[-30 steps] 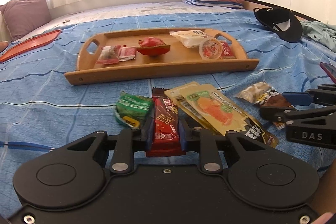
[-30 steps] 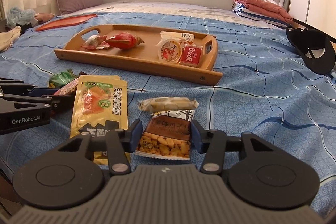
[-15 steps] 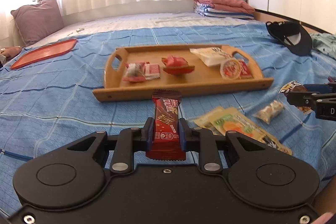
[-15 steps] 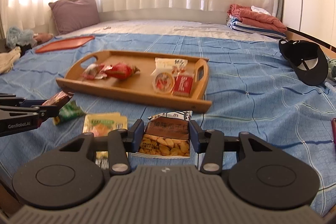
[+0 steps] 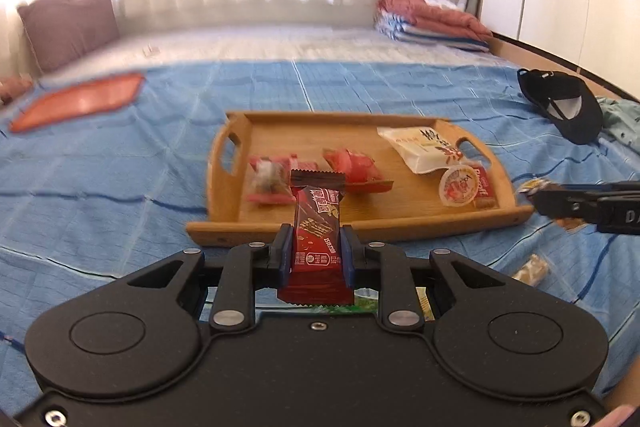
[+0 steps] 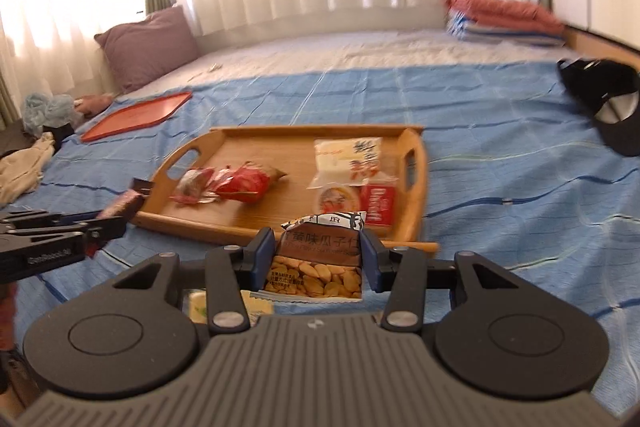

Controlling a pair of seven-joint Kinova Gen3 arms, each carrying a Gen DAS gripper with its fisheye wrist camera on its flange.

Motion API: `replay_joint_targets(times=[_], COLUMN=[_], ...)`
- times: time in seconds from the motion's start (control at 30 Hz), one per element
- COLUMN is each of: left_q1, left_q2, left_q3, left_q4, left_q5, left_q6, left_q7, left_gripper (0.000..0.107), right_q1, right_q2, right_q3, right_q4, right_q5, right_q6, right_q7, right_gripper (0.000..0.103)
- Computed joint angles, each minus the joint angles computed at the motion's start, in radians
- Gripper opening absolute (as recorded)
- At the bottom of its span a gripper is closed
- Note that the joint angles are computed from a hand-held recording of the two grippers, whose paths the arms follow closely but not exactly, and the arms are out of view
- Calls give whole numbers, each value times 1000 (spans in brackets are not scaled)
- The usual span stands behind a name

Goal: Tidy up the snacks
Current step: 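Carry the chocolate bar and nut packet onto the wooden tray and release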

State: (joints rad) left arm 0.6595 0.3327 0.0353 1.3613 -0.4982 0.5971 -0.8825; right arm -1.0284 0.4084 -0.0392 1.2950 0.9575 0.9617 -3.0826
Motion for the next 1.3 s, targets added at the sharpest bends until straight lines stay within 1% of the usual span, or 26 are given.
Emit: replay_joint_targets(times=[0.03, 0.07, 0.1, 0.13, 0.17, 0.2, 0.23, 0.27, 0.37, 0.43, 0.5, 0.6, 0.67, 0.73, 0.87, 0.93, 1.03, 1.2, 1.3], left_q1=[-46, -93, -129, -149, -150, -140, -135, -143, -158, -150, -139, -142, -144, -139, -126, -123, -118, -117, -115], left_q2=[17, 36, 55, 72, 90, 107, 124, 143, 203, 248, 299, 364, 395, 415, 454, 468, 501, 524, 543], left_q3=[45, 91, 121, 132, 125, 99, 82, 83, 86, 73, 57, 45, 36, 26, 7, 0, -12, -21, -26], left_q4=[-38, -77, -113, -149, -179, -212, -242, -276, -381, -459, -545, -654, -700, -725, -784, -807, -865, -890, -920], left_q5=[41, 81, 122, 158, 180, 218, 248, 274, 338, 352, 360, 391, 406, 409, 401, 399, 392, 387, 384], left_q6=[32, 67, 95, 122, 142, 162, 180, 201, 275, 329, 388, 455, 476, 480, 504, 510, 540, 518, 521], left_q7=[-28, -65, -102, -138, -162, -203, -234, -264, -324, -350, -364, -367, -366, -371, -380, -379, -371, -380, -378], left_gripper=[23, 23, 23, 23, 23, 23, 23, 23, 23, 23, 23, 23, 23, 23, 23, 23, 23, 23, 23], right_q1=[36, 82, 124, 165, 203, 235, 255, 263, 270, 267, 256, 231, 213, 213, 219, 219, 222, 231, 234], right_q2=[9, 20, 35, 52, 73, 93, 113, 131, 196, 239, 280, 337, 371, 399, 416, 431, 449, 470, 484], right_q3=[-29, -76, -122, -168, -215, -252, -270, -270, -257, -229, -176, -69, 9, 36, 71, 84, 97, 107, 113], right_q4=[-28, -58, -90, -128, -168, -209, -249, -287, -418, -507, -592, -698, -754, -798, -803, -824, -848, -868, -886], right_q5=[-27, -45, -61, -74, -87, -103, -126, -157, -231, -299, -380, -502, -574, -603, -657, -670, -681, -694, -696], right_q6=[-4, 0, 8, 22, 40, 55, 68, 77, 128, 163, 198, 235, 252, 266, 233, 239, 242, 236, 240], right_q7=[41, 81, 122, 163, 203, 244, 285, 325, 447, 529, 598, 671, 706, 716, 713, 712, 713, 704, 696], right_gripper=[50, 50, 50, 50, 50, 50, 50, 50, 50, 50, 50, 50, 50, 50, 50, 50, 50, 50, 50])
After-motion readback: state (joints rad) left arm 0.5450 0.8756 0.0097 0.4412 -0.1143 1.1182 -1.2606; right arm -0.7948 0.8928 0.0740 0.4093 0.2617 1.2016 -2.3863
